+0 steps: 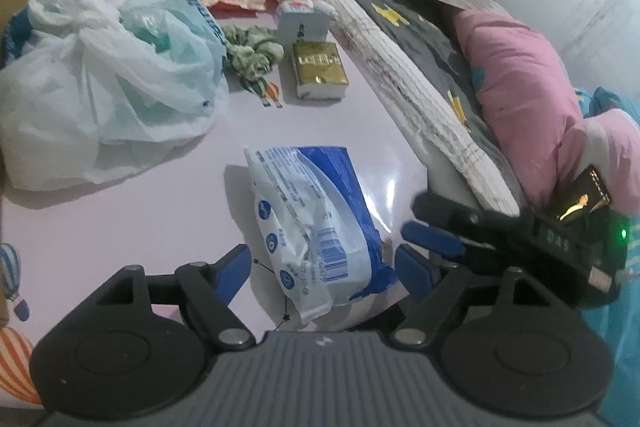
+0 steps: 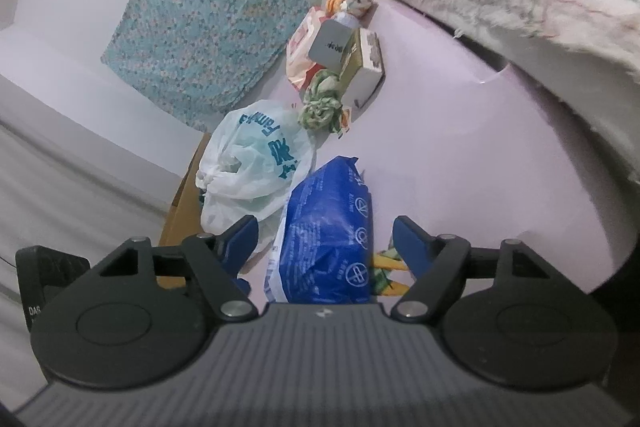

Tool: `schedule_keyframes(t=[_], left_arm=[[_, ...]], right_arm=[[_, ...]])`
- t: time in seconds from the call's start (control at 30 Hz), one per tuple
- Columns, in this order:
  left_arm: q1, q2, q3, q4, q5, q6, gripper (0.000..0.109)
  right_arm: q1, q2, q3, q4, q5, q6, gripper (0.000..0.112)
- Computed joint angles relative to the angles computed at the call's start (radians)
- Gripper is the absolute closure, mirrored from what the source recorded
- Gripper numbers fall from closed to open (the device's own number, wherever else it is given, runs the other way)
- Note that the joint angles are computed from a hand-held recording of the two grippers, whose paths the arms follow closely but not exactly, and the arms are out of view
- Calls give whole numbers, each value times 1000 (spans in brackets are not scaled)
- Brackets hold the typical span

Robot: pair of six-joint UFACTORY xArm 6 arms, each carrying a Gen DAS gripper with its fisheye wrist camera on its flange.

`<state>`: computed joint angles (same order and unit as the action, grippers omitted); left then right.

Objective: Organize soft objects

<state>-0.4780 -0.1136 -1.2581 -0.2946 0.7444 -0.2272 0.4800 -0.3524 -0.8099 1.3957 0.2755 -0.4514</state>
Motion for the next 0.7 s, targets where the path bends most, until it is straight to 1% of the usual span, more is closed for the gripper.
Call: schedule_keyframes(t=[0.07, 0.2, 0.3, 0.43, 0.5, 0.57, 0.6, 0.7], left_arm=[[1, 21, -15, -10, 11, 11, 26], [8, 73, -56, -35, 38, 25, 26], [16, 104, -82, -47, 60, 30, 26], [33, 134, -99, -123, 71, 67, 26], [35, 143, -102, -135, 67, 78, 26], [37, 151, -103, -148, 62, 86, 28], [37, 150, -99, -154, 56, 91, 29], [30, 150, -98, -124, 42, 80, 32]], right_arm=[[-1, 32, -24, -62, 8, 46, 40], [-14, 94, -70, -152, 45, 119, 46], [-23, 126, -101, -172, 79, 133, 52], [-27, 165, -140, -222, 110, 159, 56], [-30, 180, -155, -228, 124, 164, 58], [-37, 189, -162, -198, 146, 143, 61], [-39, 193, -164, -180, 154, 131, 63], [-34, 197, -165, -171, 155, 120, 67]])
